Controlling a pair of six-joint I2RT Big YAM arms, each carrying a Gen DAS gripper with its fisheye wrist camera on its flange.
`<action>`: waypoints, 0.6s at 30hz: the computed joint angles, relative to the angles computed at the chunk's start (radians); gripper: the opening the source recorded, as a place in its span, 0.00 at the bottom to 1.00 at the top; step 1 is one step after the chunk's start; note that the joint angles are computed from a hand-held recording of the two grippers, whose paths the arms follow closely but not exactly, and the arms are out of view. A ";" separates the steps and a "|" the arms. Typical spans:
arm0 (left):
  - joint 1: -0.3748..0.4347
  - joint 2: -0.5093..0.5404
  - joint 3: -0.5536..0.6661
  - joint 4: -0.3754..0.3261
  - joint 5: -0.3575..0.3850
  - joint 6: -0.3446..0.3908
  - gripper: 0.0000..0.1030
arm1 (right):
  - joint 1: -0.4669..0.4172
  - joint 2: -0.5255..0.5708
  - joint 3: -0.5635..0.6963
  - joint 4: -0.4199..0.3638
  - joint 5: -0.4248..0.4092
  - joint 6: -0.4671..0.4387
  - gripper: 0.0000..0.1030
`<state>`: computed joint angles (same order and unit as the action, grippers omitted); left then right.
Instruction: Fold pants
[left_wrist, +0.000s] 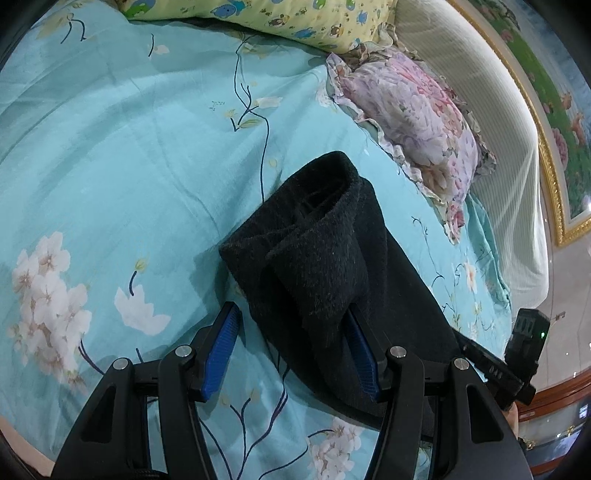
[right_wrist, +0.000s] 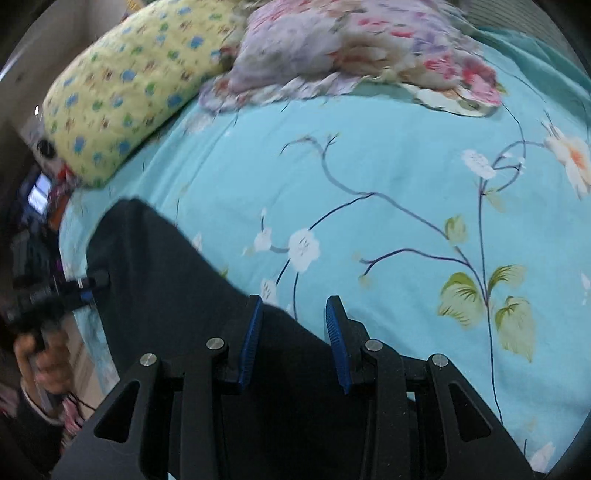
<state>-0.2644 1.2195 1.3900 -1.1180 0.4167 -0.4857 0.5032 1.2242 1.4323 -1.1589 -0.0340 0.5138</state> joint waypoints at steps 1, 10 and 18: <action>-0.001 -0.001 -0.001 0.000 -0.001 -0.001 0.57 | 0.010 0.002 0.002 -0.008 0.003 -0.010 0.36; -0.036 0.028 0.018 0.026 -0.066 0.012 0.50 | 0.032 0.041 0.026 -0.063 -0.030 -0.098 0.38; -0.062 -0.001 0.013 0.074 -0.100 0.059 0.17 | 0.058 0.103 0.109 -0.127 -0.011 -0.184 0.14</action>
